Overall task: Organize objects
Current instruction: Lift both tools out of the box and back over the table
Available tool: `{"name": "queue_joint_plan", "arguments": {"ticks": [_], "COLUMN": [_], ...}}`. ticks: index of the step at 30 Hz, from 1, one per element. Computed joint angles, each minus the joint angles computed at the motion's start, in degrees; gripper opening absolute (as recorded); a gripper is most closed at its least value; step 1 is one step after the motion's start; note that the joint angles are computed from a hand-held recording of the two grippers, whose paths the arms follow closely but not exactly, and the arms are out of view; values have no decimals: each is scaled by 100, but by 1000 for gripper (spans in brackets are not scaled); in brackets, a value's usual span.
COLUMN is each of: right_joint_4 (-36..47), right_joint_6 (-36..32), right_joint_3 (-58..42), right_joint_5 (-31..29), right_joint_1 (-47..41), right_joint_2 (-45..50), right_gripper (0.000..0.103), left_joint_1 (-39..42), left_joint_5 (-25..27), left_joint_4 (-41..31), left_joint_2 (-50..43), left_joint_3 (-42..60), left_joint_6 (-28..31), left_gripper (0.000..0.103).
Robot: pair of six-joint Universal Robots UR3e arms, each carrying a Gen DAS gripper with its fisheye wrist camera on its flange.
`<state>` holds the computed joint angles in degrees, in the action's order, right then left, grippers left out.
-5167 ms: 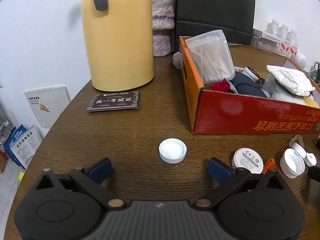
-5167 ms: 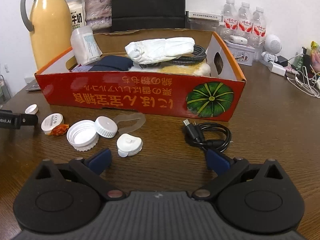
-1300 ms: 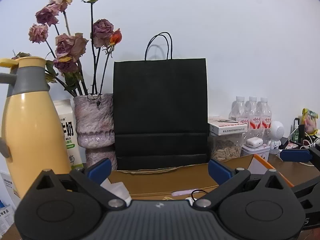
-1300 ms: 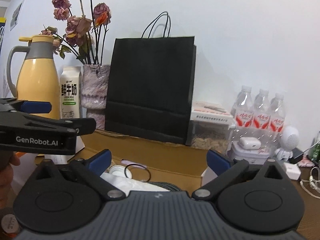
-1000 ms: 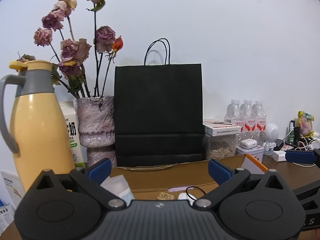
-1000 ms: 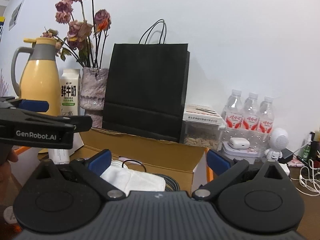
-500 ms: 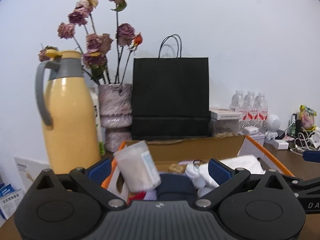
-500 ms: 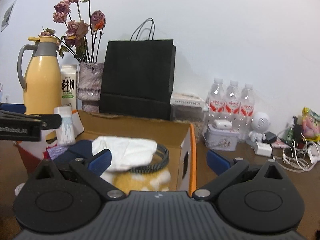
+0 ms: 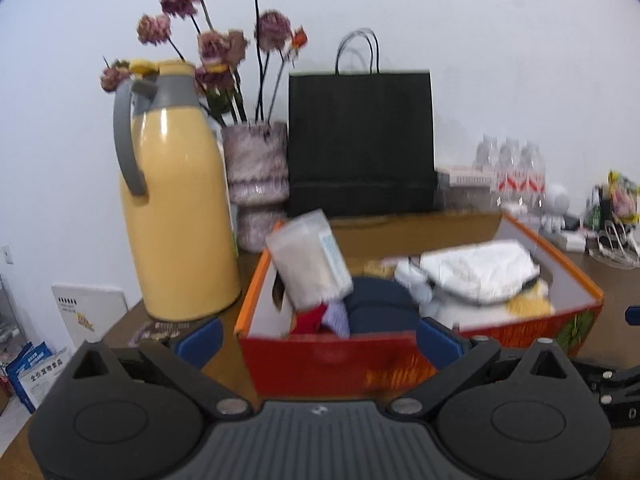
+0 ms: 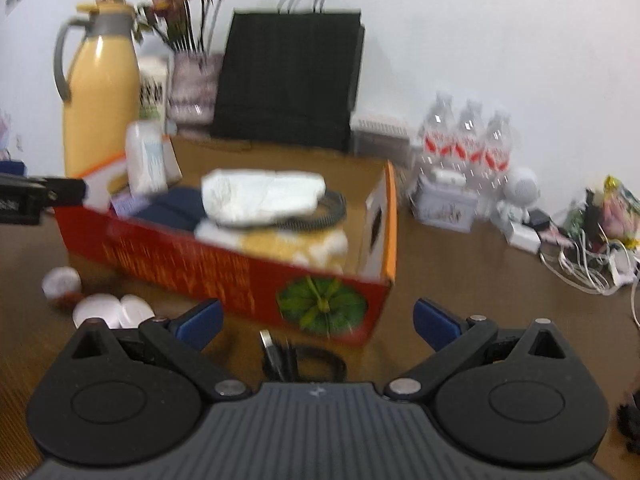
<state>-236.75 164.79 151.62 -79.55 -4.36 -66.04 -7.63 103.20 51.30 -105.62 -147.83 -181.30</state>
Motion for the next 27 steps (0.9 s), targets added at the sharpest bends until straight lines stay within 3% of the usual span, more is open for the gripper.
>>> {"name": "queue_joint_plan", "arguments": {"ticks": [5,11,20,27], "right_joint_4": [334,541,1376,1896], "right_joint_6": [65,45,114,202], "right_joint_3": [-29,61,-64,-160], "right_joint_5": [-213,-26,221,413], "right_joint_1": [51,-146,-378,-541], "right_joint_2": [-37,-135,-442,-592], "right_gripper": [103,103,103,103], "left_joint_1": [215,527,776,875], "left_joint_5": [-68,-72,-392,-530], "left_joint_4": [-824,-1515,-2033,-2018], "left_joint_2": [397,779,885,916], "left_joint_3": [-191,-379,-434,-472], "left_joint_6": [12,-13,188,187], "left_gripper": [103,103,102,103]}}
